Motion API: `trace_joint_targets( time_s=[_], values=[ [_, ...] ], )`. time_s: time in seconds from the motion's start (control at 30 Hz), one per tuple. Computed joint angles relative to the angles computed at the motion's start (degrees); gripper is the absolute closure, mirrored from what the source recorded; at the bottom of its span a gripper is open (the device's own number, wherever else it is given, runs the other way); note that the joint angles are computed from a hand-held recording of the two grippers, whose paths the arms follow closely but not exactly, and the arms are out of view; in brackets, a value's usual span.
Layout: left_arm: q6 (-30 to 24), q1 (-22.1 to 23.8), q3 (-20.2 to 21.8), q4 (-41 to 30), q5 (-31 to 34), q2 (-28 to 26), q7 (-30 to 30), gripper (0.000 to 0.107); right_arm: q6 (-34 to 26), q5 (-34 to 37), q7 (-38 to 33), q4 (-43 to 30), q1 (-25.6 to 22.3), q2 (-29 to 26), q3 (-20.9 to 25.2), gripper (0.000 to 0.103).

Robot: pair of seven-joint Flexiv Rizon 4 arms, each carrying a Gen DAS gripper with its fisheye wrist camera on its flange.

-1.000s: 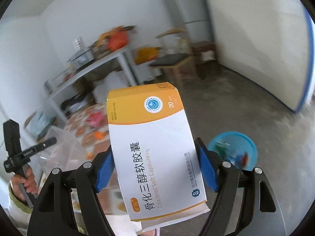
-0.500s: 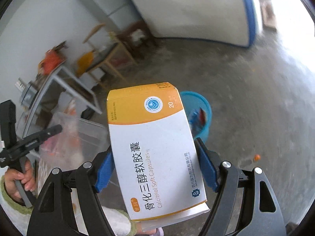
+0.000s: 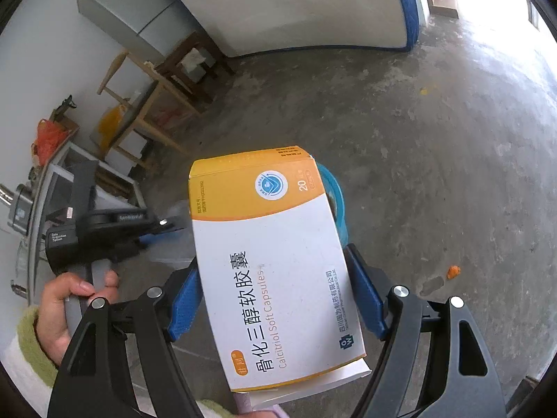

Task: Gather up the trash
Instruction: 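Open both tools to drop the tray and medicine box into the basket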

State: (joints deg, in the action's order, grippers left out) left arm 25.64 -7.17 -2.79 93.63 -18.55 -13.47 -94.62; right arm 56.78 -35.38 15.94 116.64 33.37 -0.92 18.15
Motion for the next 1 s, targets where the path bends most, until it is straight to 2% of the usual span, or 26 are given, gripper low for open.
trace_joint_targets(
  time_s=[0.1,0.27,0.33,0.4,0.47,0.57,0.67,0.77,0.87,1.0],
  values=[
    [1.5,0.1,0.3,2.2,-0.8,1.0,-0.5,0.044,0.4,0.5,-3.2,-2.1,-0.3,-3.0,-1.2,0.029],
    [1.2,1.6,1.0,4.8,-4.8,5.9,3.7,0.044,-0.4,5.8,-14.7,-9.2,0.2,-12.0,-3.3,0.029],
    [0.1,2.4,1.7,5.0,-6.3,9.1,6.5,0.044,-0.7,9.2,-18.8,-12.5,0.3,-15.7,-3.7,0.028],
    [-0.3,2.9,2.5,5.7,-8.0,12.4,10.0,0.039,-2.5,11.9,-22.0,-16.5,0.8,-19.2,-4.3,0.028],
    [-0.1,3.3,3.7,7.0,-8.8,16.2,13.6,0.037,-2.3,12.3,-23.0,-18.7,1.6,-21.4,-5.7,0.026],
    [0.2,3.8,6.1,9.6,-9.6,23.0,19.6,0.03,-5.3,14.9,-25.6,-22.8,1.9,-24.7,-6.4,0.022],
    [-0.9,4.8,9.2,12.5,-9.6,29.2,24.0,0.026,-6.3,14.6,-23.8,-22.6,3.1,-24.5,-8.0,0.021],
    [-0.8,6.6,12.4,16.2,-9.7,34.9,25.9,0.024,-4.0,12.6,-20.2,-19.1,3.8,-21.9,-8.9,0.021],
    [1.6,9.5,15.5,20.4,-8.3,40.9,26.4,0.023,-2.5,9.2,-17.2,-15.2,4.4,-18.2,-8.9,0.021],
    [2.9,14.0,19.4,24.6,-5.9,47.2,25.9,0.022,-3.8,4.2,-14.8,-11.8,4.7,-13.1,-7.5,0.021]
  ],
)
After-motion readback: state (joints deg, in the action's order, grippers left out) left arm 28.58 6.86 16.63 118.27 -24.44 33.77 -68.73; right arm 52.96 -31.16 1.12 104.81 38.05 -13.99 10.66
